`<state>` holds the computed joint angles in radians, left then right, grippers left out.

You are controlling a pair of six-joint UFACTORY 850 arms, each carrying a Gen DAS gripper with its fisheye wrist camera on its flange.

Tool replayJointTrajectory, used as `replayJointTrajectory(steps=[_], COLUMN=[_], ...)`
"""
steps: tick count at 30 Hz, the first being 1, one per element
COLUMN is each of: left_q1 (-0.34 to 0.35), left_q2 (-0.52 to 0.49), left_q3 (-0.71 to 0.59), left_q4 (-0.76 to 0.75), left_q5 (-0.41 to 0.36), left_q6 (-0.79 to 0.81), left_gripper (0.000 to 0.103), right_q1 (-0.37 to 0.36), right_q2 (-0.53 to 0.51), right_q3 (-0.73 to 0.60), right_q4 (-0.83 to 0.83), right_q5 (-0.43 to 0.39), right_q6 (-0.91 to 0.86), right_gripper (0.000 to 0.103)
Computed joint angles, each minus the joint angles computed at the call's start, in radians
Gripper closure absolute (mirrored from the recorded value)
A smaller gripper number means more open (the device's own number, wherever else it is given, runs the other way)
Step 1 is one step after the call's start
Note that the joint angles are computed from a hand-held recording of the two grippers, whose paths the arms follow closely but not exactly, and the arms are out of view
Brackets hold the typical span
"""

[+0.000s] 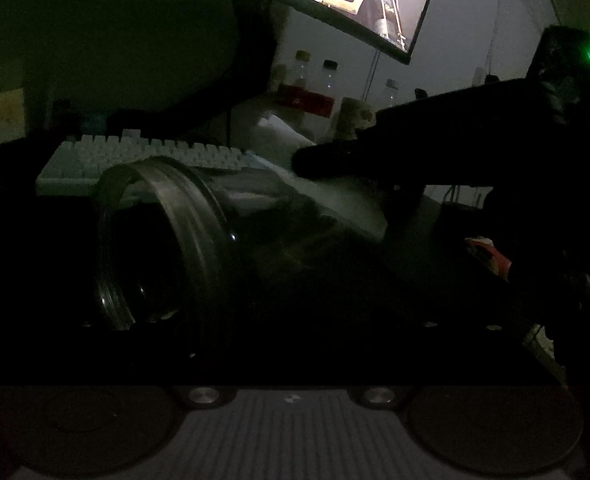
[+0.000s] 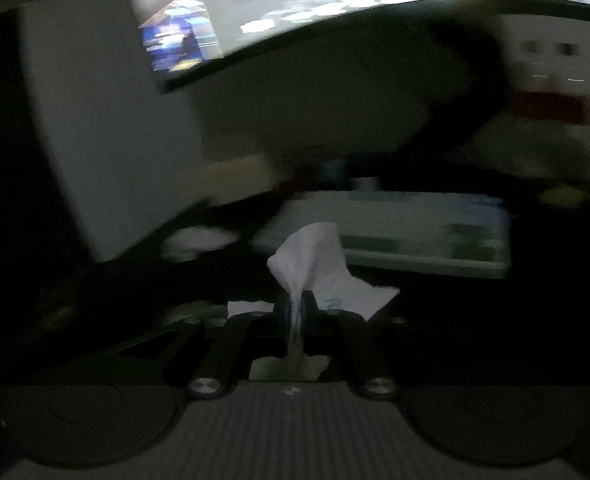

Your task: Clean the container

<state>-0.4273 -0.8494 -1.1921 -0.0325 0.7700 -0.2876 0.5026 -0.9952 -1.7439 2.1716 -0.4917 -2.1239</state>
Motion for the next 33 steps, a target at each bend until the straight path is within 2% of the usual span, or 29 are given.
replayJointTrajectory(steps=[2,3,7,10,14,16,18,21,24,26,28,30,31,33], left_q1=[-0.004,-0.005,-0.013,-0.011,-0.009,-0.008,-0.006,-0.003,-0.002,-0.005,-0.007,-0.01,-0.011,-0.008], left_q2=[0.0,0.001,0.002,-0.003,-0.011,-0.012,-0.013,-0.012,-0.012,-0.013,-0.015,-0.014,-0.013,-0.012], left_q3=[0.001,0.004,0.01,0.008,-0.003,-0.005,-0.004,-0.004,-0.006,-0.006,-0.011,-0.011,-0.009,-0.007], left_q4=[0.007,0.014,0.015,0.03,0.047,0.055,0.061,0.067,0.068,0.057,0.049,0.043,0.042,0.049], left_q5=[0.003,0.006,0.012,0.02,0.018,0.018,0.022,0.024,0.022,0.022,0.016,0.013,0.013,0.014], left_q6=[-0.002,-0.004,0.017,0.009,0.005,0.002,-0.004,-0.01,-0.012,-0.002,0.006,0.008,0.006,0.0], left_gripper=[0.017,0.017,0.016,0.016,0.015,0.015,0.015,0.015,0.015,0.015,0.015,0.015,0.015,0.015], right_q1=[-0.01,-0.011,-0.007,0.004,0.003,-0.002,-0.009,-0.012,-0.001,0.0,-0.01,-0.017,-0.018,-0.014], right_q2=[-0.003,-0.002,0.006,0.019,0.02,0.012,0.006,0.007,0.019,0.025,0.023,0.021,0.021,0.02], right_q3=[-0.002,0.0,0.016,0.045,0.048,0.037,0.028,0.029,0.047,0.061,0.06,0.058,0.058,0.056], right_q4=[-0.097,-0.082,0.146,0.241,0.063,0.043,0.079,0.217,0.308,0.224,0.062,0.014,0.021,0.141], right_q5=[-0.06,-0.054,0.054,0.053,-0.027,-0.033,-0.008,0.064,0.082,0.032,-0.047,-0.072,-0.072,-0.008], right_q6=[0.079,0.067,-0.081,-0.189,-0.092,-0.064,-0.065,-0.145,-0.234,-0.193,-0.072,-0.037,-0.041,-0.123], right_gripper=[0.096,0.096,0.096,0.095,0.095,0.095,0.096,0.095,0.094,0.094,0.094,0.095,0.095,0.095])
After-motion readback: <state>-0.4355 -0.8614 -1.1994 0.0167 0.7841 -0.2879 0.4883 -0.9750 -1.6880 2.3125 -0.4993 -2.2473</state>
